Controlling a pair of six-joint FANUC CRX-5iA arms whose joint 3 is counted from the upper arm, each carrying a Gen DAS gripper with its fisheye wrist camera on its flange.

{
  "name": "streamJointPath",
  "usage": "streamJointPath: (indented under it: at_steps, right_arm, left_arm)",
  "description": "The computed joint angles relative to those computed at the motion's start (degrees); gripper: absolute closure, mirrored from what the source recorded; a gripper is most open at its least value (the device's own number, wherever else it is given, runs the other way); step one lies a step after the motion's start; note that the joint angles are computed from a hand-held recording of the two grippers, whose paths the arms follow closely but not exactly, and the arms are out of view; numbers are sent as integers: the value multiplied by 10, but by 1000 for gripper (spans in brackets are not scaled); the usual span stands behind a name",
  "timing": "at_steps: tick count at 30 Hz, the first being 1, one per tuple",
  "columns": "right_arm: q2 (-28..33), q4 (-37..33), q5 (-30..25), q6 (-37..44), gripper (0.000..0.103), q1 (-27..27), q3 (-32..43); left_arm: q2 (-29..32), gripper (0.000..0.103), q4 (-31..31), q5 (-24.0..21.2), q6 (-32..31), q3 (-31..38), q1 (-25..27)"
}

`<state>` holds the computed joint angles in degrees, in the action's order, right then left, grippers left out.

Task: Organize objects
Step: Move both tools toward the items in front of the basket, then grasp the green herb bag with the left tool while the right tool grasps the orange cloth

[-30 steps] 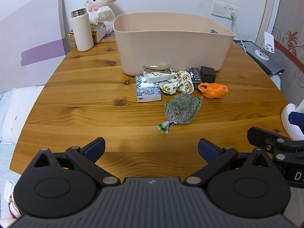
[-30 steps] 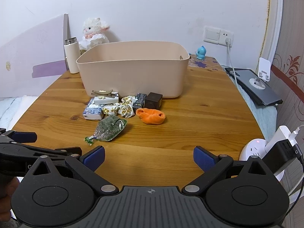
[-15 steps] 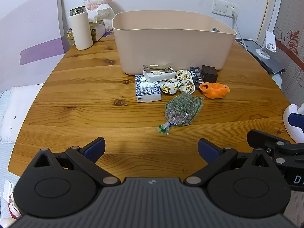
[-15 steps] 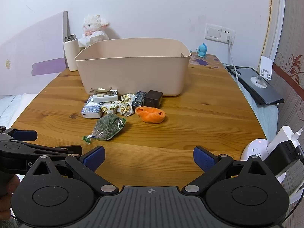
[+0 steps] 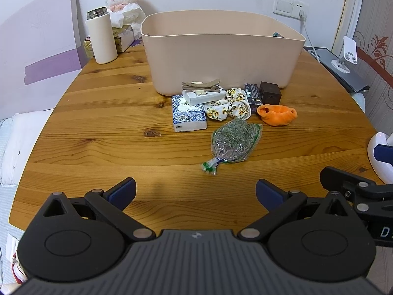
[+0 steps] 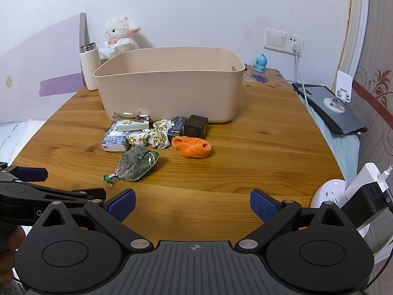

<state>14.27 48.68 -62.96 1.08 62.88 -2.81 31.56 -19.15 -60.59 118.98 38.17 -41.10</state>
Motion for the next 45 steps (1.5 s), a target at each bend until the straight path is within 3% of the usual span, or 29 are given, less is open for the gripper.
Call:
streamJointPath:
  at_steps: [27, 39, 45]
  right_arm:
    - [27, -27, 4, 57, 2, -28, 29]
    - [56, -25, 41, 109, 2, -69, 40]
    - [68, -33, 76, 132, 6, -98, 45]
  left_arm:
    - [50, 0, 26, -16, -21, 54, 13]
    - [107, 1, 87, -21, -44, 106, 42]
    - [145, 1, 83, -36, -53, 165, 46]
